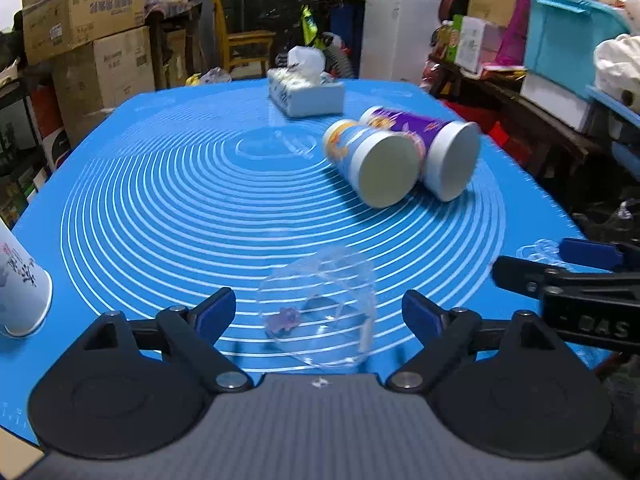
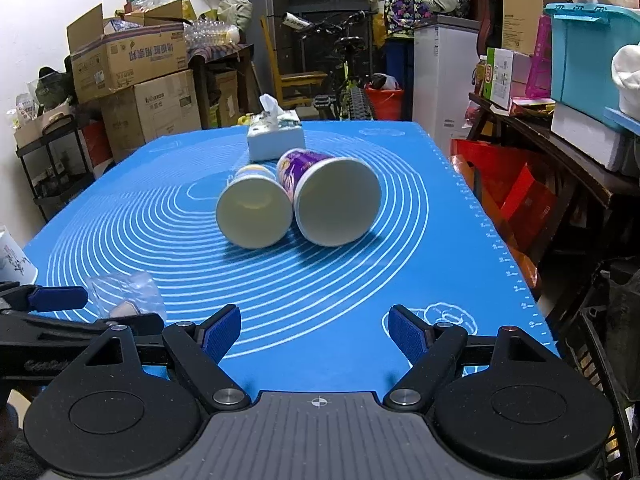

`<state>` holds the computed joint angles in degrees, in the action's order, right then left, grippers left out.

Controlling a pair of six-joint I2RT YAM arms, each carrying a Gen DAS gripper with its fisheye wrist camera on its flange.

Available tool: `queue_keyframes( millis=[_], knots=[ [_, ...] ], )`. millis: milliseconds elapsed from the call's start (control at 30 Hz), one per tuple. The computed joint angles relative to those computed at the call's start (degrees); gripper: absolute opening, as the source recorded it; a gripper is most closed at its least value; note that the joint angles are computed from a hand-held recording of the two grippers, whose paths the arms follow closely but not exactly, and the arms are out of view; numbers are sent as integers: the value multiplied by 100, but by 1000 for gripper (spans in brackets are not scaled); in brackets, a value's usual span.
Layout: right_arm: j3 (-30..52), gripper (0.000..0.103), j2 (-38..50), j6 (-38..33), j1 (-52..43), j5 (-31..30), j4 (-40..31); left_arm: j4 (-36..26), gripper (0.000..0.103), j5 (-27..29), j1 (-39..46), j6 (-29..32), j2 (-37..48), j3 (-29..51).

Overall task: Flip cup upside down
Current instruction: 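Close the right gripper on the clear cup while the left gripper releases it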

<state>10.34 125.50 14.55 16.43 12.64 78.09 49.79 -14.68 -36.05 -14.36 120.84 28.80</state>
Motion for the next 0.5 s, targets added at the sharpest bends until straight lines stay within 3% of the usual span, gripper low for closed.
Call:
queue_keyframes(
  millis=[200,300,400,433,500],
  knots=[
    [-215,84,-993,145,-33,-198,-770,67,95,-196,-141,-43,-556,-429],
    [-108,84,-1735,217,-42,-473,-1734,53,95,-335,-63,-21,-804,-595],
    [356,89,-2392,272,-87,-999,-3165,113,95,-407,167,38,-950,-735],
    [395,89,-2424,283,-81,-987,-3280,116,95,-448,254,55,-978,-761],
    [932,89,-2430,474,-134,-1515,-4066,159,95,-536,460,102,-1001,-813]
  ],
)
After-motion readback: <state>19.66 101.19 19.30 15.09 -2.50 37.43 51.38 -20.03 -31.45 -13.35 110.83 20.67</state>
